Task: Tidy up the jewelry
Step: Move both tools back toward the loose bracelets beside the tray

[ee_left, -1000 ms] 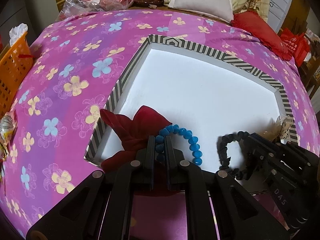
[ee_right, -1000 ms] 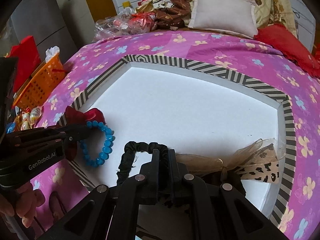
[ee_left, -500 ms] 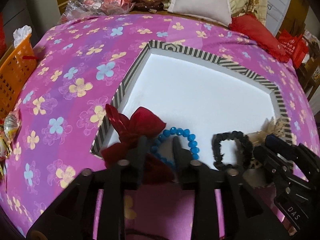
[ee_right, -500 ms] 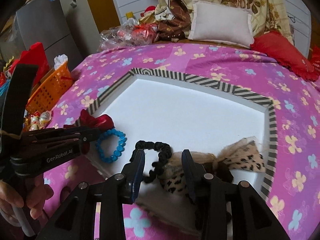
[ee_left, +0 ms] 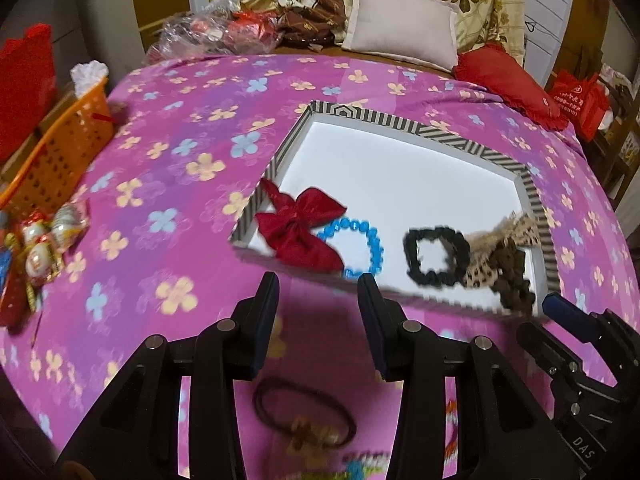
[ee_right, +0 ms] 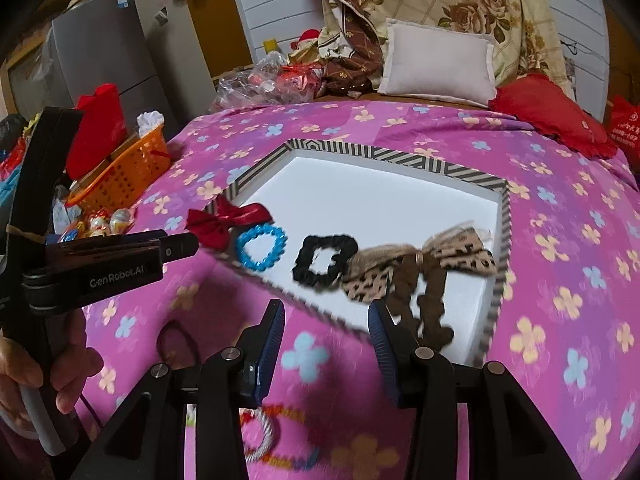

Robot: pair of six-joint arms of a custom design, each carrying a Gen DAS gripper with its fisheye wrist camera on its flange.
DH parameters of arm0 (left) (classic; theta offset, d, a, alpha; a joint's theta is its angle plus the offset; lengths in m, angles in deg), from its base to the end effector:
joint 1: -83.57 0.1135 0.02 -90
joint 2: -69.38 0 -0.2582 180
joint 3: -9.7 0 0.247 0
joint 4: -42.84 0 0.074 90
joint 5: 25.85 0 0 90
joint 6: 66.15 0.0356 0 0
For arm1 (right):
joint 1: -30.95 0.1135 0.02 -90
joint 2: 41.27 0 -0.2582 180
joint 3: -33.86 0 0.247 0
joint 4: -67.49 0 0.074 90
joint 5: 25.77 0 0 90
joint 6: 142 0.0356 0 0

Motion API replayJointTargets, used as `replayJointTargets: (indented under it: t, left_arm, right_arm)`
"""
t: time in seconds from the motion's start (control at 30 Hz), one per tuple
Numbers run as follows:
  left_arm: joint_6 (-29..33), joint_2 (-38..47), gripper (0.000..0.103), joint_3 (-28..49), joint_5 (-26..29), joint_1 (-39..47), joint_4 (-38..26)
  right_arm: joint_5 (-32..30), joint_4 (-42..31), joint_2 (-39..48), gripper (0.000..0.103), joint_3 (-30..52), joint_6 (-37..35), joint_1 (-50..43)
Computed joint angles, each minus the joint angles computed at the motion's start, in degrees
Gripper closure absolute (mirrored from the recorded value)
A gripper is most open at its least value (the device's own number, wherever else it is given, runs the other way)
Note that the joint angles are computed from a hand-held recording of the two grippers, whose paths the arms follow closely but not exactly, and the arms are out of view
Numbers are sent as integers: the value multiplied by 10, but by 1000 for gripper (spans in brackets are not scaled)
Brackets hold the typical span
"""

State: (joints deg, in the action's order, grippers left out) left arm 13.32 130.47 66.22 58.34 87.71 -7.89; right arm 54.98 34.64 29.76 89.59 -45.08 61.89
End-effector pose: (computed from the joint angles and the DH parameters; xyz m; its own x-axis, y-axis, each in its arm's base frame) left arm 0.2029 0.0183 0.2299 -0.7826 -0.2389 -0.5749 -0.2770 0.9606 -0.0222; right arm 0.2090 0.1320 0.2112 -0.7065 -0.2848 -0.6479 -0.5181 0.8318 0.1992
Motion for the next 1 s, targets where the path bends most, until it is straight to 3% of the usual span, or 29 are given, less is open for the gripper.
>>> replayJointTargets:
  t: [0.07,0.37,0.53,1.0]
  left_arm:
    - [-10,-40,55,-18,-11,-14,-17]
    - [-79,-178,55,-71,-68,-82,-106]
    - [-124,-229,55,-87,-116,-134,-149]
    - [-209,-316,55,-113,-159,-205,-238]
  right_arm:
    - [5,-10,-27,61,-15,6,10]
    - [28,-56,-119,60,-67,32,33]
    - [39,-81,-165,44,-85,48,42]
    - [64,-124,-225,44,-101,67,76]
